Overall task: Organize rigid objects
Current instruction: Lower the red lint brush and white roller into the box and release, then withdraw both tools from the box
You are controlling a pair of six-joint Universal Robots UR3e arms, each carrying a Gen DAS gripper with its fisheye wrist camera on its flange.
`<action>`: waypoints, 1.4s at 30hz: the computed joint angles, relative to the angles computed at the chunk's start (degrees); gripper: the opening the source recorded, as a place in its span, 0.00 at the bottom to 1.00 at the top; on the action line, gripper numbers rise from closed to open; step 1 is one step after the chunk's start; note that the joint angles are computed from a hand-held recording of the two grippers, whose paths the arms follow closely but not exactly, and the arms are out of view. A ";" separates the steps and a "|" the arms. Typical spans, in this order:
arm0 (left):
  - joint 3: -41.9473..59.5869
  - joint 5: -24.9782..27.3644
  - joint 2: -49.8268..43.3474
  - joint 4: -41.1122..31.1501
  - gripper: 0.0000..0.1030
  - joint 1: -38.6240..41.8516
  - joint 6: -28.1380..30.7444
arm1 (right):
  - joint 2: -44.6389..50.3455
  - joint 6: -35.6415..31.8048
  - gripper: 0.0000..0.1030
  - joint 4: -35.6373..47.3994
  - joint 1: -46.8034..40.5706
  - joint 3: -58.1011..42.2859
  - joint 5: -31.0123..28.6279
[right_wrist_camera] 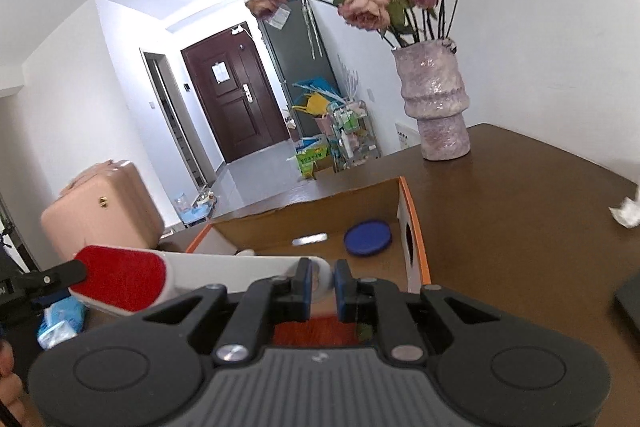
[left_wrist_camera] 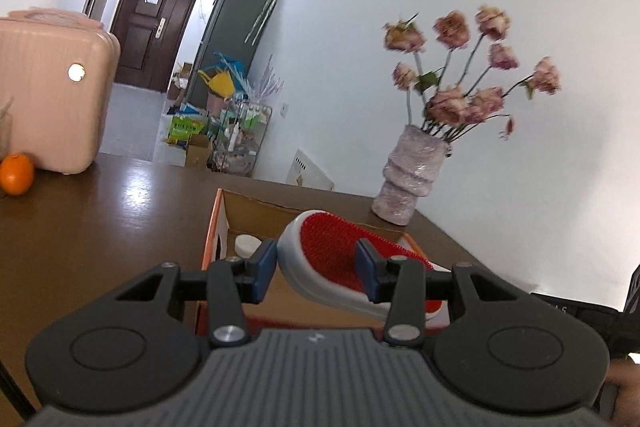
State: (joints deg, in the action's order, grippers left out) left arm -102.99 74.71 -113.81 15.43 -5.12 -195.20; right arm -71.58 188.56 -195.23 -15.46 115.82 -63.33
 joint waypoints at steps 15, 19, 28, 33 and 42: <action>16.67 2.78 -15.08 -13.67 0.48 0.62 2.33 | 21.98 -5.87 0.11 12.55 6.17 -25.99 -5.72; 16.25 5.63 -15.59 -13.52 0.51 -0.72 5.17 | 23.31 -9.62 0.11 14.95 8.07 -27.90 -8.95; 15.03 12.14 -10.62 -16.93 0.60 -3.89 9.07 | 16.95 -15.02 0.14 14.73 8.69 -22.46 -10.44; 3.80 18.77 -1.26 -8.65 0.74 -6.61 11.56 | 4.85 -16.23 0.19 8.97 6.11 -9.32 -8.35; -19.04 29.53 9.30 16.70 1.00 -15.17 14.12 | -15.97 -15.46 0.83 -18.45 -0.01 23.80 -5.93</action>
State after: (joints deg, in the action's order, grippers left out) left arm -122.03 104.24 -104.52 32.13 -20.29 -181.08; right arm -87.55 173.10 -213.68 -15.47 139.61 -69.26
